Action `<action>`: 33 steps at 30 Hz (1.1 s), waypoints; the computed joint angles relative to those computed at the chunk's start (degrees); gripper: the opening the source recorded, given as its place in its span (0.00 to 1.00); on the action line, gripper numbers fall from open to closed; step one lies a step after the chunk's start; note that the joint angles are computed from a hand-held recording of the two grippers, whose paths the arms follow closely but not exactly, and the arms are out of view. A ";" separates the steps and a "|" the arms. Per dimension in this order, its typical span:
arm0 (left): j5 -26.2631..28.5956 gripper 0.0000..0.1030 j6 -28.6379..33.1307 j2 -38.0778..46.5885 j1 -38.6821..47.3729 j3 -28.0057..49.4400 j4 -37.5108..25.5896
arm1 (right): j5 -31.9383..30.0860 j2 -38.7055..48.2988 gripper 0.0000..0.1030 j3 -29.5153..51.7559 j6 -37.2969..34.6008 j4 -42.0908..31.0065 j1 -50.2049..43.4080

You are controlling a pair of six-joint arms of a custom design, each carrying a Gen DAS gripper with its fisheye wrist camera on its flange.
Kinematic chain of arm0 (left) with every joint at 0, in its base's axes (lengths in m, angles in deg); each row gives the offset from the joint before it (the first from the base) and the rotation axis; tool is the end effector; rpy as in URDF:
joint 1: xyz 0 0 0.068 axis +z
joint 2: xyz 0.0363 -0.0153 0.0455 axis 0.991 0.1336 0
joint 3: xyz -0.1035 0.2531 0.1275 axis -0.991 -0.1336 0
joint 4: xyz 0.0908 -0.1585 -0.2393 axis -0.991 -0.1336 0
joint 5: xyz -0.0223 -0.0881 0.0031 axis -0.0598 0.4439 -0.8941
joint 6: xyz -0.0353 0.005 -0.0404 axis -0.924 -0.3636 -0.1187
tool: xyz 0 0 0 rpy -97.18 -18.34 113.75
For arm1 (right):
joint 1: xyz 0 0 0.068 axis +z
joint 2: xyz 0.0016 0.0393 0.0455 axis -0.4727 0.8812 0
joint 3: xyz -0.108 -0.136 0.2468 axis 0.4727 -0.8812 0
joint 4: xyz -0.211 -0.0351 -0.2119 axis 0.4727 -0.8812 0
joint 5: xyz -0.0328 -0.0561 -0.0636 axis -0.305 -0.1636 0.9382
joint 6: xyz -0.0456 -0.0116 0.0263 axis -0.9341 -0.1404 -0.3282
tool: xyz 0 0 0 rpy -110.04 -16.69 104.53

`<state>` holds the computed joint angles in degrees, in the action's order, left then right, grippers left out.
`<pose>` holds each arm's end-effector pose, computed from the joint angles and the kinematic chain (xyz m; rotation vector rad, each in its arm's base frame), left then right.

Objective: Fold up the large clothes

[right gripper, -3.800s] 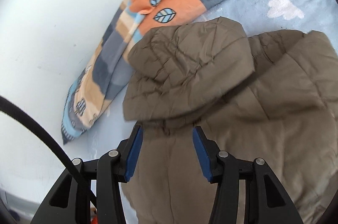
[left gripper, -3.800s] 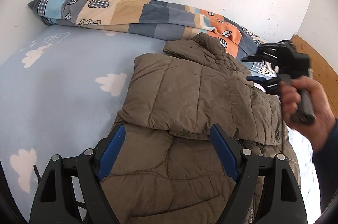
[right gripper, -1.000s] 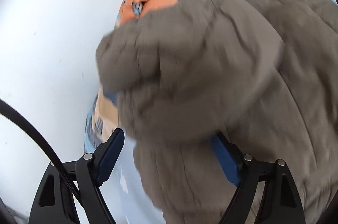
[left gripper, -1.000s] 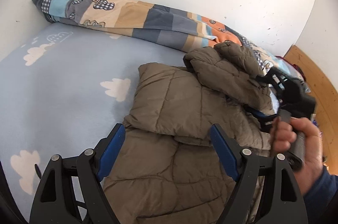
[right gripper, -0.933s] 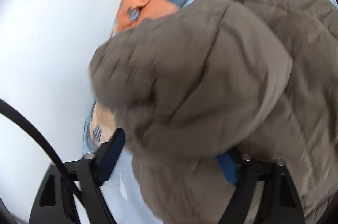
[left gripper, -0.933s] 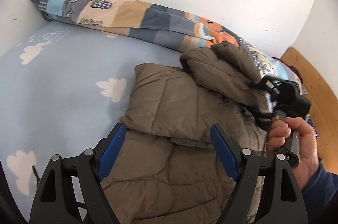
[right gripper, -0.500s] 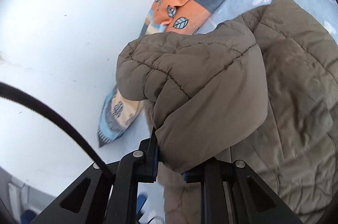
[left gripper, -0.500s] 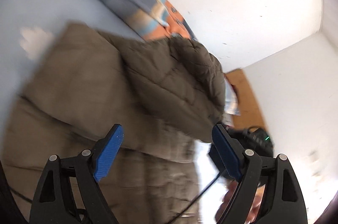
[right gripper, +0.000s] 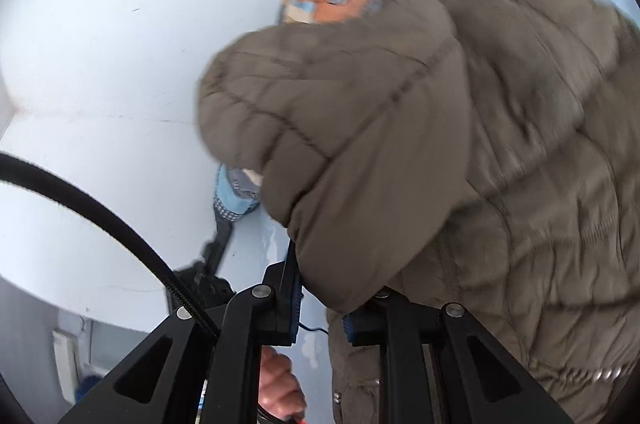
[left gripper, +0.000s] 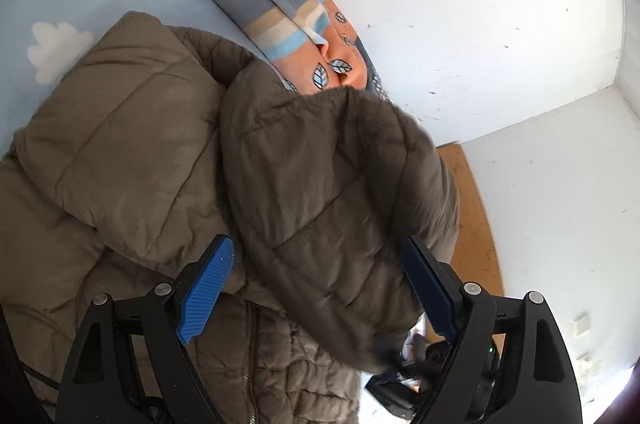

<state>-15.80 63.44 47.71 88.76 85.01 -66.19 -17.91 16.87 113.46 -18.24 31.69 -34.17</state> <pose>0.2700 -0.0001 0.2311 -0.1197 2.3522 -1.3805 0.2611 -0.0060 0.1655 0.8762 2.0740 1.2181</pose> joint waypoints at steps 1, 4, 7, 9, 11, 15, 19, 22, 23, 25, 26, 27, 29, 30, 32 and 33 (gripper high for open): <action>-2.30 0.82 -0.11 -1.00 -1.01 0.26 0.48 | 2.83 0.29 0.17 0.73 -2.71 -4.16 0.74; -9.51 0.82 2.41 -3.88 -4.36 3.52 -0.29 | 12.22 5.31 0.17 3.96 -12.94 -11.48 2.85; -17.24 0.83 4.28 -4.44 -9.87 9.51 -1.64 | 10.90 13.25 0.17 3.97 -13.21 -7.57 0.58; -22.51 0.83 5.44 -3.00 -14.45 13.07 -2.37 | 10.26 16.55 0.17 5.00 -13.49 -7.62 0.15; -29.56 0.83 6.76 0.37 -19.59 16.11 -3.36 | 10.98 17.66 0.17 5.55 -13.52 -7.33 0.73; -44.93 0.79 9.67 7.74 -27.79 16.44 -2.65 | 12.63 18.40 0.17 6.73 -14.76 -8.15 1.65; -54.39 0.79 11.72 15.74 -29.60 13.84 -2.30 | 10.91 18.11 0.20 5.85 -15.22 -8.05 0.28; -54.47 0.79 12.88 16.15 -28.26 10.52 1.08 | 8.81 16.53 0.34 6.05 -17.47 -11.60 -1.76; -54.81 0.79 13.24 15.31 -28.29 9.43 2.06 | 8.54 15.15 0.34 6.34 -18.08 -14.36 -2.25; -54.21 0.79 13.36 13.43 -27.82 7.85 2.84 | 9.96 9.92 0.36 6.51 -19.32 -21.15 -2.69; -53.01 0.79 13.01 11.98 -27.31 6.64 3.21 | 12.17 5.68 0.36 6.48 -19.73 -24.41 -2.28; -52.42 0.79 12.50 10.38 -27.22 5.59 3.04 | 14.84 1.13 0.36 6.77 -20.50 -27.14 -1.68; -51.55 0.79 11.40 7.39 -27.07 3.83 3.09 | 19.01 -5.69 0.36 8.45 -23.44 -30.95 -1.05; -51.86 0.79 11.34 6.54 -27.29 3.45 2.93 | 20.40 -7.03 0.36 9.56 -25.21 -31.32 -0.80; -52.26 0.79 12.00 5.66 -27.50 2.69 3.18 | 24.51 -6.53 0.36 12.88 -30.22 -31.23 -0.38; -52.22 0.79 12.45 5.52 -27.44 2.49 3.15 | 25.86 -4.21 0.34 15.25 -33.20 -31.94 -0.80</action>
<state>-68.02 75.89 53.23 61.31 87.49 -63.04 7.95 12.66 128.71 -51.44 -0.25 -34.97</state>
